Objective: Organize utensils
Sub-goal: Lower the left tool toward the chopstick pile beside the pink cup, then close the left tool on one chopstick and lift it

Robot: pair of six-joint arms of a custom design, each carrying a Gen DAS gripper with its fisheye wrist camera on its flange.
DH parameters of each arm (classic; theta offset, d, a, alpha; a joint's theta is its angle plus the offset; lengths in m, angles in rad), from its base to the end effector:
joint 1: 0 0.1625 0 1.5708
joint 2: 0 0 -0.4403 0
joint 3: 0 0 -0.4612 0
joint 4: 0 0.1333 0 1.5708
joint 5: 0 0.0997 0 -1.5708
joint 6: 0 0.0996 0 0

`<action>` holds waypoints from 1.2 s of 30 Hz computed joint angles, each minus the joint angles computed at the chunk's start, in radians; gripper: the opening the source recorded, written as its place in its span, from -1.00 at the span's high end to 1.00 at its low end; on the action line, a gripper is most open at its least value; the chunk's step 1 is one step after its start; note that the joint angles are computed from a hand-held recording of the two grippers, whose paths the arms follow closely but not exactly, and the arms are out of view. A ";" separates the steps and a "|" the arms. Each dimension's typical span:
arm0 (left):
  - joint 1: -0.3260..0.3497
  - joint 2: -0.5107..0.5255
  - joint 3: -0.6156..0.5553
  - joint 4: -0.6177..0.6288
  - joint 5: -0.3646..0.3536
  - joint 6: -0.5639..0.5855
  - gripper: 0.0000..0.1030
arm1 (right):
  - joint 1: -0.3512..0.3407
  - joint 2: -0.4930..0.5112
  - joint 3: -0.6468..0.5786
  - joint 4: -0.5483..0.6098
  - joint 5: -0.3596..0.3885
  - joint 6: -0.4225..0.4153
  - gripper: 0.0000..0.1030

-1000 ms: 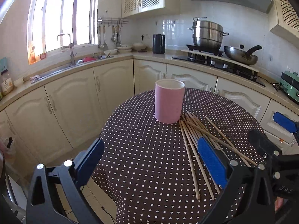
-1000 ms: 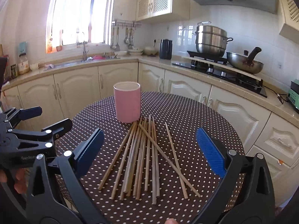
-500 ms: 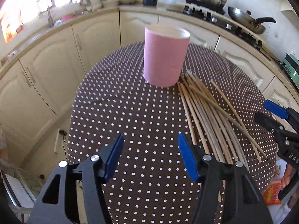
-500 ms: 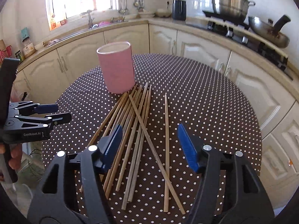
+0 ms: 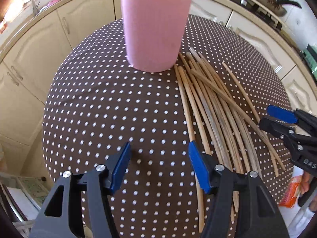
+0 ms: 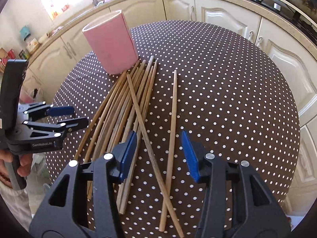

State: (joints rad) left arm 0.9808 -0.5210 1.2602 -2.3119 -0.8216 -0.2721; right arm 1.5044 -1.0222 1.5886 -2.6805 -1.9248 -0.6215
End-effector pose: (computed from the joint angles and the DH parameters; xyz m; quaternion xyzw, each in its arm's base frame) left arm -0.2905 -0.7954 -0.0018 0.1470 0.9190 -0.1537 0.3321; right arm 0.0486 -0.7573 0.2623 0.2144 -0.9249 0.1915 0.2488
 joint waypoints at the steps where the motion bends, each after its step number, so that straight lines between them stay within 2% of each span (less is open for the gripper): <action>1: -0.001 0.015 -0.020 0.016 0.014 -0.002 -0.16 | 0.001 0.000 -0.004 0.007 -0.006 0.000 0.09; 5: 0.003 0.057 -0.092 0.037 -0.013 0.003 -0.16 | 0.001 -0.005 -0.021 0.027 -0.014 0.010 0.09; 12: 0.001 0.116 -0.192 0.114 -0.008 -0.012 -0.17 | -0.004 0.013 -0.079 0.119 -0.041 0.039 0.09; 18: 0.008 0.098 -0.177 0.095 -0.028 -0.009 0.02 | -0.005 0.036 -0.119 0.188 -0.054 0.056 0.09; 21: 0.016 0.071 -0.145 0.078 -0.046 0.008 0.05 | -0.005 0.039 -0.130 0.207 -0.055 0.063 0.09; 26: 0.009 0.092 -0.173 0.117 -0.014 0.007 0.05 | 0.003 0.067 -0.169 0.237 -0.088 0.069 0.09; 29: -0.009 0.130 -0.216 0.167 0.052 0.011 0.05 | 0.005 0.086 -0.193 0.253 -0.113 0.072 0.09; 31: -0.008 0.136 -0.226 0.165 0.042 0.002 0.14 | 0.006 0.096 -0.206 0.266 -0.136 0.070 0.10; 34: -0.010 0.143 -0.233 0.154 0.047 0.013 0.35 | 0.014 0.109 -0.215 0.269 -0.190 0.052 0.28; 36: -0.010 0.146 -0.240 0.154 0.045 0.015 0.66 | 0.025 0.131 -0.237 0.283 -0.234 0.048 0.39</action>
